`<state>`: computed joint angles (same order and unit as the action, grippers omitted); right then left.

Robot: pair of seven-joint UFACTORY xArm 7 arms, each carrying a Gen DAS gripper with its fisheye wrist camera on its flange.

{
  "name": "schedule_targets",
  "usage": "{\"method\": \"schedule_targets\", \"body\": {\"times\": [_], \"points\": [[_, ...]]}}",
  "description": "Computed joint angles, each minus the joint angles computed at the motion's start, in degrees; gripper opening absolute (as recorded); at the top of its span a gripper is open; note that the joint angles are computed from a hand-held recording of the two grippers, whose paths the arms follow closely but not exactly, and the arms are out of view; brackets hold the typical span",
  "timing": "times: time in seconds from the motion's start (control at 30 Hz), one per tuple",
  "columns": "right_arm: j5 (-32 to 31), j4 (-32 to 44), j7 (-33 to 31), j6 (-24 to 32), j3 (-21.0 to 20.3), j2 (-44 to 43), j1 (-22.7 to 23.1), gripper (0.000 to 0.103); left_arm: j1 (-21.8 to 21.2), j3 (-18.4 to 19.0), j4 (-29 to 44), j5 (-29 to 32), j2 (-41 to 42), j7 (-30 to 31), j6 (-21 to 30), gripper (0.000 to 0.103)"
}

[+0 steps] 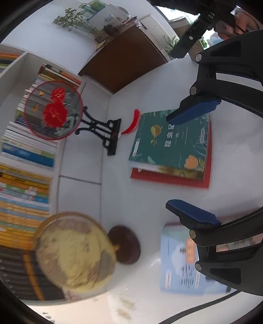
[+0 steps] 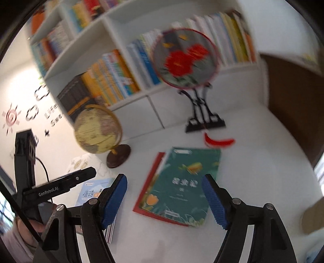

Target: Organize books

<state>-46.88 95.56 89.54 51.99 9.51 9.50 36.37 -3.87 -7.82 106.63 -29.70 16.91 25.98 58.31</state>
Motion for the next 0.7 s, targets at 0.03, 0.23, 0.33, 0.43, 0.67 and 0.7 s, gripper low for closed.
{"method": "schedule_targets", "body": {"times": [0.03,0.23,0.33,0.43,0.67,0.7], "points": [[1.3,-1.8,0.6,-0.9,-0.2,-1.0,-0.7,0.075,-0.2,-0.2,1.3,-0.2,1.4,-0.8,1.2,0.075],[8.0,-8.0,-0.3,-5.9,-0.2,-2.4,-4.7,0.075,-1.9,-1.1,10.7,2.2,11.4,-9.2,9.4,0.075],[12.4,-10.3,-1.3,-9.6,-0.4,-1.4,-6.6,0.074,-2.1,-2.2,11.3,2.5,13.6,-8.2,9.7,0.075],[16.2,-12.2,-2.7,-13.3,-1.0,-0.1,-8.0,0.075,-2.3,-3.2,14.1,2.5,16.9,-7.0,11.7,0.075],[22.2,-14.3,-5.8,-18.9,-2.4,2.8,-9.2,0.074,-2.4,-4.8,22.9,1.3,24.4,-8.0,16.8,0.075],[22.7,-14.2,-6.3,-19.5,-2.5,3.3,-9.2,0.074,-2.5,-4.9,23.8,1.3,25.1,-8.1,17.4,0.075]]}}
